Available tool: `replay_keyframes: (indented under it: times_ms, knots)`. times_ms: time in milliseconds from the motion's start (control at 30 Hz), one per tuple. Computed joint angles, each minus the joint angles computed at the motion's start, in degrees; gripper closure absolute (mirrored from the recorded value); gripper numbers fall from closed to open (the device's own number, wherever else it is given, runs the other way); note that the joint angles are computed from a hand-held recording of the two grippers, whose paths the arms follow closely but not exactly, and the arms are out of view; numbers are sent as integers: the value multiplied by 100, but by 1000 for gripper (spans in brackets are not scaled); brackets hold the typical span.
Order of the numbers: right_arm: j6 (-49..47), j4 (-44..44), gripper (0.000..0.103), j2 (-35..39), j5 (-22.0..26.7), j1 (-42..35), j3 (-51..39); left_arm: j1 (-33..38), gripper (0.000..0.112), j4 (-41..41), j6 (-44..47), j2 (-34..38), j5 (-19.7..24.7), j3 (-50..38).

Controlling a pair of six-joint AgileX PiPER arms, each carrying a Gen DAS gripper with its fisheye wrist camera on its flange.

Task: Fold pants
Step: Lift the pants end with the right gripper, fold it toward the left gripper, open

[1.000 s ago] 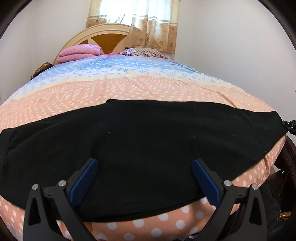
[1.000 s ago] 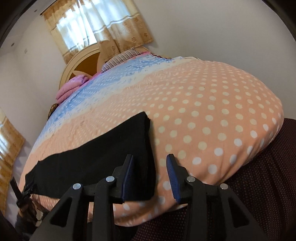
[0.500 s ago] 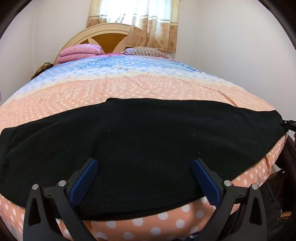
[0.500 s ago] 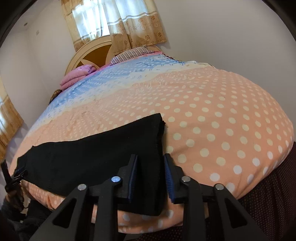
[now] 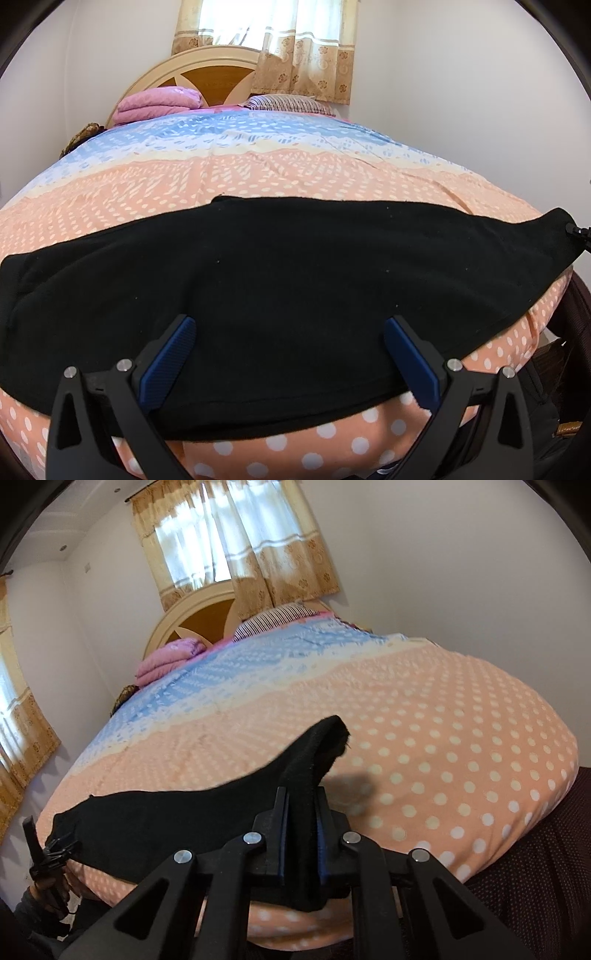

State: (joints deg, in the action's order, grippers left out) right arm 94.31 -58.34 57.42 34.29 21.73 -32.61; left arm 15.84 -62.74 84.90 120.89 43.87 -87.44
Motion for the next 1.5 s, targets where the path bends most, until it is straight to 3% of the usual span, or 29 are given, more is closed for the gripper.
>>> replay_keyframes:
  times_ms: [167, 367, 967, 1500]
  knots:
    - [411, -170, 91, 248, 596, 881, -520, 84, 9, 132, -290, 69, 314, -234]
    - [592, -306, 91, 862, 752, 1425, -1176, 51, 9, 91, -164, -6, 353, -151]
    - [-173, 42, 91, 3168, 47, 1606, -3280, 165, 9, -7, 5, -10, 765, -148]
    - [-2150, 1603, 91, 5394, -206, 1663, -5490, 297, 9, -121, -75, -41, 1001, -246]
